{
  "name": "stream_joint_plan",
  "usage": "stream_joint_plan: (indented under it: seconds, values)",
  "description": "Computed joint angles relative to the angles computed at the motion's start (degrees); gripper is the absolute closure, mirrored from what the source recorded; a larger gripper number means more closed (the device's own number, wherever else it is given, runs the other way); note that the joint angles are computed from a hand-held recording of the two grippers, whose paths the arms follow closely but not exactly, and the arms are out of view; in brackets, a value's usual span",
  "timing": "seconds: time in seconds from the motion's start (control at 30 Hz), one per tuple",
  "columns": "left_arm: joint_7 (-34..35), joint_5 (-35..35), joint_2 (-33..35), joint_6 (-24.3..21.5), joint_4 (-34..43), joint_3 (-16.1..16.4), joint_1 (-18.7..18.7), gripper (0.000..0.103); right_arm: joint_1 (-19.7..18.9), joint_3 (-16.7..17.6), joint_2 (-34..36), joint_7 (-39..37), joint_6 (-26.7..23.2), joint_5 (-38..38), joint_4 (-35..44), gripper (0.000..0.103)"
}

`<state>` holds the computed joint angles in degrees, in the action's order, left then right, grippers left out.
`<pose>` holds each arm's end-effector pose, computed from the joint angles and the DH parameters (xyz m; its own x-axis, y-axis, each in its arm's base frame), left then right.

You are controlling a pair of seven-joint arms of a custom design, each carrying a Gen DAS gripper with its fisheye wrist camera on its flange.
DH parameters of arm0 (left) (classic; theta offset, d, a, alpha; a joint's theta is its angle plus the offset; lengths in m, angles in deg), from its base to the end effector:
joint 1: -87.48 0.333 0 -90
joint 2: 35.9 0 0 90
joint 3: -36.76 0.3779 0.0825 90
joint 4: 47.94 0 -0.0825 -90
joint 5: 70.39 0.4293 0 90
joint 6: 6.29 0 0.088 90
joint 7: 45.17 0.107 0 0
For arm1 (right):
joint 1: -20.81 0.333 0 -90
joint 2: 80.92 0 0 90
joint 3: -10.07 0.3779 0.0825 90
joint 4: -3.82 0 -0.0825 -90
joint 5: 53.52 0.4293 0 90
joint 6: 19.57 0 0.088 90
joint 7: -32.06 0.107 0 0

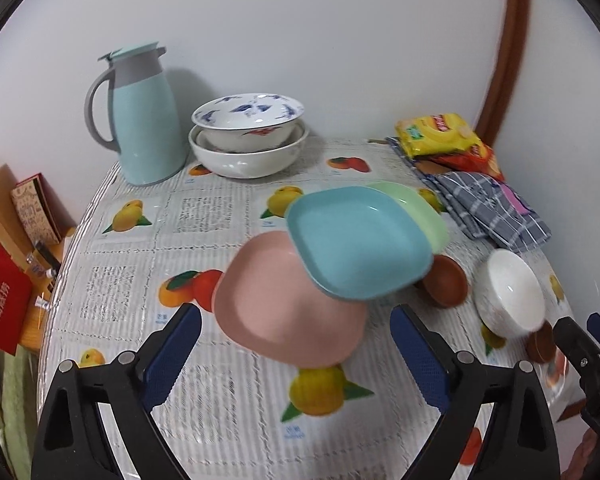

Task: Organize plates and bowls
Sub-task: 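Move both grippers to the light-blue plate rim and close on it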

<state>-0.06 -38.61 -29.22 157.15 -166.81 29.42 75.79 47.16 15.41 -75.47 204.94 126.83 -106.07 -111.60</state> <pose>0.6094 -0.2373 0.4803 -0.0458 -0.9970 0.0619 -0.7585 -0.0056 -0.6517 0.5493 0.3503 0.4889 -0.1939 -0.9784 -0.0719 -0.6982 0.1891 -0.6904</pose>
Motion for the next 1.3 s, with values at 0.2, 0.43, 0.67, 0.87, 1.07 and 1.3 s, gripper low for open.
stream_joint_plan:
  seconds: [0.2,0.43,0.67,0.87,1.07,1.3]
  values:
    - [2.2,-2.7,2.7,-1.7,3.4,0.6,0.3,0.013,-0.1,-1.3,5.9,-6.6,2.4,5.2,5.9,0.012]
    - [3.2,-2.9,6.5,-4.8,8.8,1.5,-0.7,0.019,1.1,-3.8,10.7,-12.5,5.0,10.2,10.8,0.02]
    - [6.9,-3.6,10.9,-7.3,15.1,2.1,-1.8,0.022,2.1,-5.8,14.8,-17.4,6.6,15.2,15.2,0.022]
    - [11.2,-7.8,13.7,-6.2,18.0,2.0,-1.3,0.028,2.7,-6.8,18.9,-23.5,5.7,19.6,19.5,0.032]
    - [13.9,-10.4,16.8,-7.0,21.1,2.2,-1.2,0.04,2.7,-7.4,22.1,-28.5,5.8,24.4,22.4,0.035]
    - [18.0,-13.3,21.3,-8.7,26.1,2.3,-1.6,0.042,2.7,-7.7,24.5,-32.0,5.4,28.8,24.3,0.035]
